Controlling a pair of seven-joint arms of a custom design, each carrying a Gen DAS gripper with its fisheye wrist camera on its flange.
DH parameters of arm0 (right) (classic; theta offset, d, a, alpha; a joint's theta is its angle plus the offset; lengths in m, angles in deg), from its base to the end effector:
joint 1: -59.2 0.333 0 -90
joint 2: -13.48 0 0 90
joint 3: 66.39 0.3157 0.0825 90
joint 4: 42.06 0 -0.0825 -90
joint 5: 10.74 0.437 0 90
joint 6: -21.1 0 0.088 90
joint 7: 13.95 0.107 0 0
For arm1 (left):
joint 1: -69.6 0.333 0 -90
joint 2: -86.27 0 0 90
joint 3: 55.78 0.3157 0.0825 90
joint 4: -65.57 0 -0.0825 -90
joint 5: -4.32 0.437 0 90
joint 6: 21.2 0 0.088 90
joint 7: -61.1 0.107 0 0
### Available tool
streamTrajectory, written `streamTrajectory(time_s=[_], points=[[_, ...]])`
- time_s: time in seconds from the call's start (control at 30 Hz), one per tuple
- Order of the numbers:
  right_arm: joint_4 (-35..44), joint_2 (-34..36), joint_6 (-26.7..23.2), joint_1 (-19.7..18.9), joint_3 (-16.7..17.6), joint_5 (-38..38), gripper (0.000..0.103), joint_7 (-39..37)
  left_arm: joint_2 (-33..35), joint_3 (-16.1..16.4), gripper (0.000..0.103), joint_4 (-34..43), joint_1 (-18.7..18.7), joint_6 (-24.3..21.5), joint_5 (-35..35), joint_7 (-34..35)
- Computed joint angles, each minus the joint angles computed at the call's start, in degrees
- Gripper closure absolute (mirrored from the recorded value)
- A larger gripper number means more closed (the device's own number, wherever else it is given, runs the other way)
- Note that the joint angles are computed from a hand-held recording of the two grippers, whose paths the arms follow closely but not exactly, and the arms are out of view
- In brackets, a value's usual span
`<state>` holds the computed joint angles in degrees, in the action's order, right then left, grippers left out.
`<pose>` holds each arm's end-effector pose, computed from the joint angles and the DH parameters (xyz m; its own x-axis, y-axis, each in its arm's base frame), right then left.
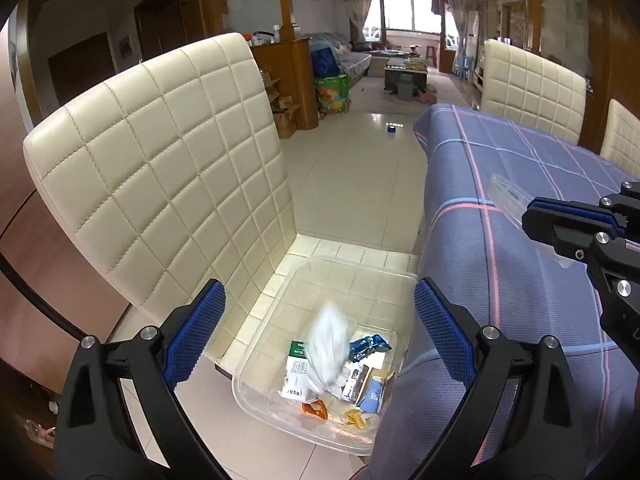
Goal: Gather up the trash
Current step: 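Open both grippers to drop the tissue and lid into the bin, then move both open grippers back over the table toward the wrappers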
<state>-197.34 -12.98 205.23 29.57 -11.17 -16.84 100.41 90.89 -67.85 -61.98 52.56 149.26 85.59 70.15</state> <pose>0.4326 0.2032 0.3604 0.1696 -0.9759 0.1375 -0.6435 -0.2153 -0.7345 0.4764 -0.3429 0.3381 -0.3785 -0.9203 -0.0987 -0.6066 0.3272 -0.7246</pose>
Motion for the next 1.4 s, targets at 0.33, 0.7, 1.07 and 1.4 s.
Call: streamTrajectory(time_s=[0.33, 0.7, 1.07, 1.4], points=[[1.32, 1.58, 0.13, -1.74, 1.82, -0.75, 0.099, -0.24, -1.4, 0.31, 0.007, -1.83, 0.48, -0.15, 0.77, -1.3], [3.12, 3.04, 0.3, -3.77, 4.74, -1.44, 0.099, -1.17, -3.44, -0.33, 0.007, -3.9, 2.37, -1.19, 4.14, -4.8], [3.3, -1.84, 0.45, -9.49, 11.3, -1.8, 0.056, 1.35, -3.6, -0.56, 0.005, -4.2, 3.04, -1.36, 4.74, -5.59], [2.08, -5.45, 1.44, -9.86, 12.14, 1.09, 0.042, 1.93, -4.06, -0.74, 0.005, -4.53, 3.0, -1.19, 5.02, -5.59]])
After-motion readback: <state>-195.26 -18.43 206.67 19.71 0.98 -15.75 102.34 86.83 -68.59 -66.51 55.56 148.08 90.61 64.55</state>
